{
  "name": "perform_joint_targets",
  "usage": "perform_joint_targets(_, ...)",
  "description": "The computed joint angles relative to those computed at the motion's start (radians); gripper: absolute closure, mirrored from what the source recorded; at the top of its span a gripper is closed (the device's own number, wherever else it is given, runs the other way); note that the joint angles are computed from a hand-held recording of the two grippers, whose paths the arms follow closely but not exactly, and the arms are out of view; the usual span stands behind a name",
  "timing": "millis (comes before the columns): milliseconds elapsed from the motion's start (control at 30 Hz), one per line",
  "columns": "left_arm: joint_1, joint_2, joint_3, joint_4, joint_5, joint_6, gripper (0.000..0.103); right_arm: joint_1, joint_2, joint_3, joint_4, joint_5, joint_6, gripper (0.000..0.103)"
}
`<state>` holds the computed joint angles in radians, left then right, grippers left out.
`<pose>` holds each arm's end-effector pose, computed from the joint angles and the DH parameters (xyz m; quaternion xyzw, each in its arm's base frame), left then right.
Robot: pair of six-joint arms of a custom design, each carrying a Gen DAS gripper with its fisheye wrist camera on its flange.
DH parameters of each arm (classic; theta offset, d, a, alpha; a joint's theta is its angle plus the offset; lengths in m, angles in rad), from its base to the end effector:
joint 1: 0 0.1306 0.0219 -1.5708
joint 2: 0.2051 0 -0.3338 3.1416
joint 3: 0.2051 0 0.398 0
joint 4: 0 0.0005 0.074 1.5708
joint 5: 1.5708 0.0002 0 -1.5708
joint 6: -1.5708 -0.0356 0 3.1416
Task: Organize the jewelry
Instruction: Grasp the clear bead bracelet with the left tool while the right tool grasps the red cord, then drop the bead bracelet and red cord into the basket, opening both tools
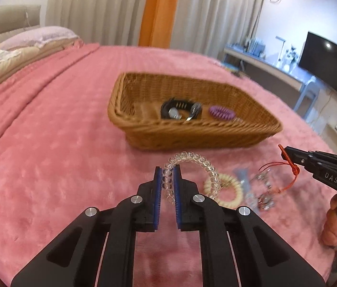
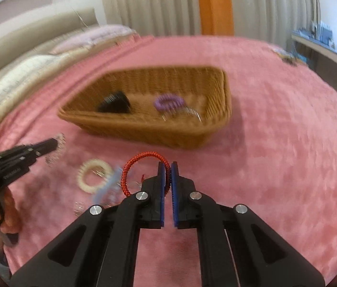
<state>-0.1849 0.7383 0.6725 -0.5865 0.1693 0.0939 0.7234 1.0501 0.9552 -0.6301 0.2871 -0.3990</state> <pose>0.3032 -0.0633 0.3083 0.0781 0.8905 -0.1364 0.4269 0.3033 0.2537 0.3383 -0.0878 0.9002 0.1057 0.4133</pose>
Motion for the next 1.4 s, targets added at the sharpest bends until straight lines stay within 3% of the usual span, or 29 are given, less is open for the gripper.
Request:
perform_joint_targets(333, -0.051, -0.087, 0.001, 0.065, -0.045, 0.033, 0.095, 0.078, -0.080, 0.033, 0.082, 0.146, 0.059, 0.099)
perform_joint_targets(533, -0.077, -0.039, 0.110, 0.059, -0.069, 0.020, 0.095, 0.086, -0.037, 0.137, 0.078, 0.208, 0.101, 0.099)
perform_joint_targets(667, -0.090, 0.042, 0.195, 0.074, -0.085, 0.018, 0.095, 0.037, 0.050, 0.247, 0.048, 0.196, 0.118, 0.099)
perform_joint_targets(900, -0.081, 0.270, 0.360, 0.117, -0.106, 0.032, 0.095, -0.067, 0.266, 0.451, -0.026, 0.121, 0.111, 0.099)
perform_joint_targets(1067, -0.082, 0.373, 0.381, 0.164, -0.157, 0.034, 0.095, -0.109, 0.386, 0.523, -0.068, 0.100, 0.083, 0.099)
perform_joint_targets(1267, -0.069, 0.473, 0.427, 0.107, -0.164, 0.028, 0.095, -0.156, 0.538, 0.643, -0.238, 0.005, 0.035, 0.099)
perform_joint_targets(1400, -0.076, 0.502, 0.442, 0.079, -0.208, 0.020, 0.095, -0.158, 0.575, 0.657, -0.294, -0.012, 0.034, 0.099)
